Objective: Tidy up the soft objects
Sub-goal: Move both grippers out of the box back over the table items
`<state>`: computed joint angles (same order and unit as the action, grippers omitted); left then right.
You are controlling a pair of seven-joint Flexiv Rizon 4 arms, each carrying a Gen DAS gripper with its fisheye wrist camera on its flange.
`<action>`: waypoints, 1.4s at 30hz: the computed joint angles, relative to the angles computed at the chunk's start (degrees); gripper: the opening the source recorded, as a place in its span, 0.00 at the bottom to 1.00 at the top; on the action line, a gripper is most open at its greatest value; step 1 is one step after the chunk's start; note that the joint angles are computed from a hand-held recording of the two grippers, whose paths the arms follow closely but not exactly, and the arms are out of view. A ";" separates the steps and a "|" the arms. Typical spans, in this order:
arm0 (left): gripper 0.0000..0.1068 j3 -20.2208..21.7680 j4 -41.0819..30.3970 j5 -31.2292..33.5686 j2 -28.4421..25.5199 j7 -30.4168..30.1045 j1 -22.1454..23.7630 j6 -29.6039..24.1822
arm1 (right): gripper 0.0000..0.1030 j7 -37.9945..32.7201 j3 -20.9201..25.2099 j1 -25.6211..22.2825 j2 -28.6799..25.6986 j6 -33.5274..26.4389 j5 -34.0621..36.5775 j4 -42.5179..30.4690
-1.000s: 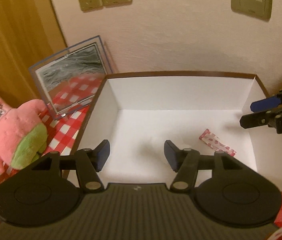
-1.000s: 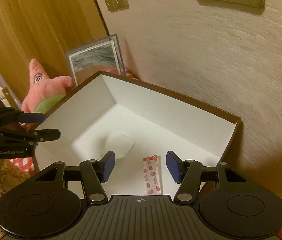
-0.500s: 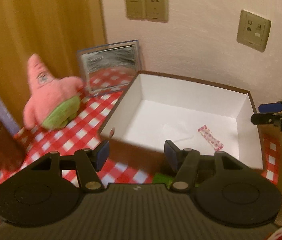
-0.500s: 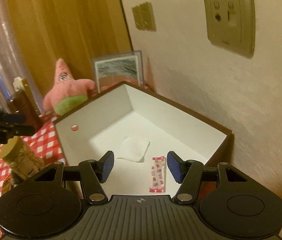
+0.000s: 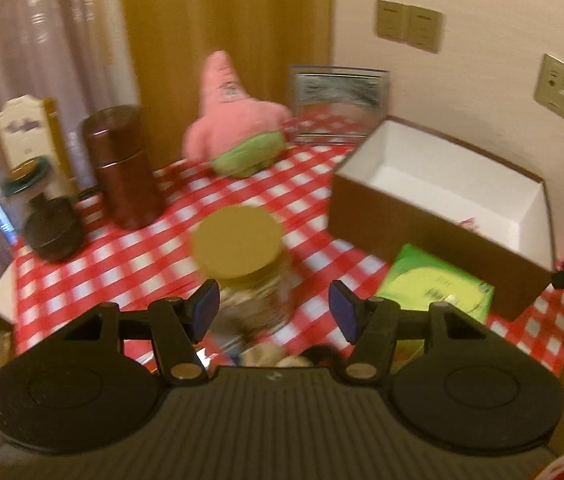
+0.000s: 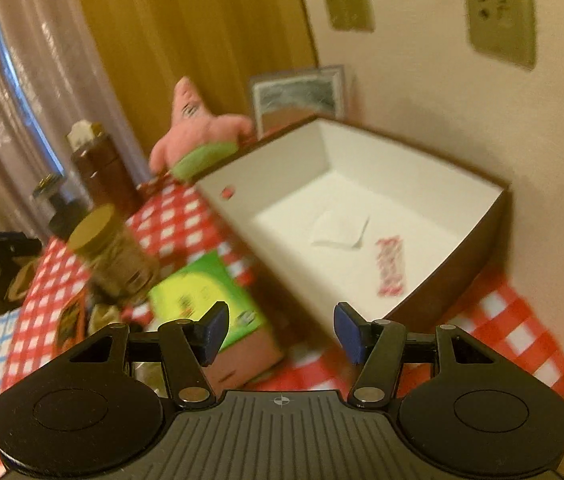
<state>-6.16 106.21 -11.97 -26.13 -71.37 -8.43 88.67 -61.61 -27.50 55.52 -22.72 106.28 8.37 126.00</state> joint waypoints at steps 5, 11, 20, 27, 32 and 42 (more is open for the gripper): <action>0.54 -0.01 7.63 -0.97 4.38 -0.63 3.50 3.21 | 0.57 1.99 3.44 0.16 -0.65 -0.19 -0.25 -0.51; 0.54 4.94 12.66 -0.03 6.76 -3.52 2.74 5.01 | 0.57 4.70 2.83 3.00 -3.49 -1.56 -1.39 -3.03; 0.57 2.77 17.26 0.66 7.03 -4.09 6.65 6.72 | 0.57 7.53 -0.15 7.43 -6.19 -2.05 -3.33 -4.49; 0.57 1.95 18.62 0.27 6.70 -4.04 7.97 6.23 | 0.57 4.56 1.81 7.19 -7.63 1.43 -3.63 -7.38; 0.56 3.02 18.39 0.50 5.16 -4.62 7.54 6.25 | 0.57 0.85 12.97 -1.72 -10.34 0.30 -8.07 -14.68; 0.45 2.91 14.76 0.33 -1.35 -4.05 8.73 3.45 | 0.46 4.39 36.00 -20.09 -23.37 -13.87 -20.60 -34.32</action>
